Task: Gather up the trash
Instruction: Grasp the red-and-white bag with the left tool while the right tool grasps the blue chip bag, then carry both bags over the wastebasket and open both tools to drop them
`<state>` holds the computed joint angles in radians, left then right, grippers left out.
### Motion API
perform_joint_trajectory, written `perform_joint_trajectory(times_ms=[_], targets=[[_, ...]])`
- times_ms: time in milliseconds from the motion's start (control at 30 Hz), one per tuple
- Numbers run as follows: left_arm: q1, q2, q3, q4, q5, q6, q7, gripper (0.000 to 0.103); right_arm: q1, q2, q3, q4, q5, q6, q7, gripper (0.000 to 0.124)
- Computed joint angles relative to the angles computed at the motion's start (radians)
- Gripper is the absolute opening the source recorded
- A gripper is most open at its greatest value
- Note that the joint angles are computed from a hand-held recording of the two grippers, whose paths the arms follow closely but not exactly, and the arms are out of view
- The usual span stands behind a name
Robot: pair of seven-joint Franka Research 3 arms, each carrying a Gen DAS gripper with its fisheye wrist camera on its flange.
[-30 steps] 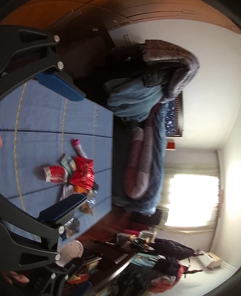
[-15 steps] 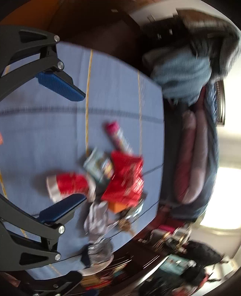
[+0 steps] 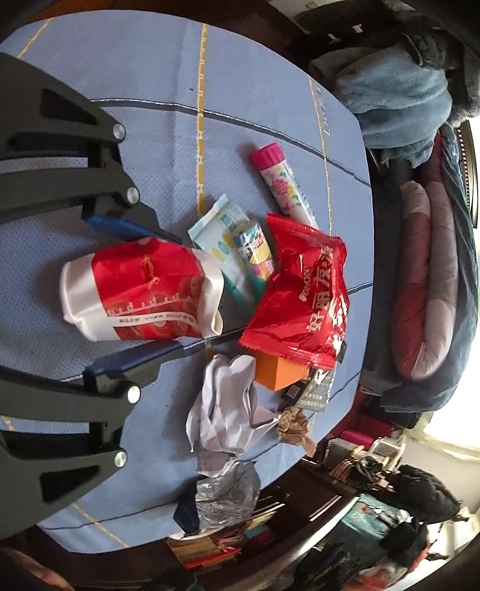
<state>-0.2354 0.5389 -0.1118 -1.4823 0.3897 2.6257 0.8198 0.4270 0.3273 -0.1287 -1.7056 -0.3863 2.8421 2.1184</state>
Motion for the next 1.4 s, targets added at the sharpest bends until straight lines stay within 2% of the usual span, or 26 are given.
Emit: perform_joint_trajectory(times_ms=[67,100,133,233,367,433,533,567,633,667,900,1000,1100,1400], targets=[[-0.003,-0.019,0.01,-0.03,0.01,0.028,-0.021,0.048,-0.029,0.022,0.027,0.02,0.055,-0.005,-0.041,0.099],[-0.006,-0.035,0.018,-0.052,0.023,0.044,-0.036,0.042,-0.043,0.038,0.038,0.037,0.087,-0.006,-0.062,0.099],[-0.012,-0.048,0.028,-0.067,0.041,0.054,-0.053,0.042,-0.053,0.063,0.045,0.068,0.118,-0.022,-0.079,0.099],[-0.03,-0.087,0.06,-0.107,0.108,0.082,-0.117,0.042,-0.055,0.138,0.034,0.166,0.167,-0.079,-0.101,0.099],[-0.03,-0.113,0.066,-0.122,0.165,0.084,-0.164,0.042,-0.058,0.232,0.024,0.29,0.207,-0.158,-0.126,0.099],[-0.018,-0.117,0.056,-0.125,0.167,0.086,-0.169,0.043,-0.07,0.261,0.036,0.331,0.238,-0.194,-0.151,0.092],[-0.003,-0.122,0.043,-0.13,0.159,0.091,-0.161,0.043,-0.099,0.297,0.068,0.388,0.309,-0.277,-0.191,0.061],[-0.003,-0.124,0.044,-0.132,0.164,0.091,-0.163,0.043,-0.109,0.299,0.079,0.39,0.334,-0.289,-0.204,0.047],[-0.005,-0.131,0.044,-0.137,0.173,0.094,-0.169,0.043,-0.096,0.278,0.065,0.356,0.33,-0.26,-0.205,0.042],[-0.006,-0.136,0.045,-0.139,0.177,0.094,-0.175,0.043,-0.103,0.266,0.077,0.339,0.344,-0.254,-0.226,0.03],[-0.021,-0.19,0.048,-0.182,0.236,0.113,-0.229,0.043,-0.115,0.152,0.119,0.192,0.431,-0.177,-0.308,0.029],[-0.024,-0.217,0.043,-0.202,0.264,0.122,-0.252,0.043,-0.143,0.084,0.158,0.113,0.506,-0.145,-0.373,0.029],[-0.032,-0.228,0.035,-0.199,0.29,0.125,-0.267,0.043,-0.145,0.038,0.157,0.064,0.535,-0.126,-0.4,0.029],[-0.088,-0.122,-0.001,-0.013,0.279,0.105,-0.164,0.044,-0.17,-0.056,0.122,-0.037,0.548,-0.071,-0.39,0.029]])
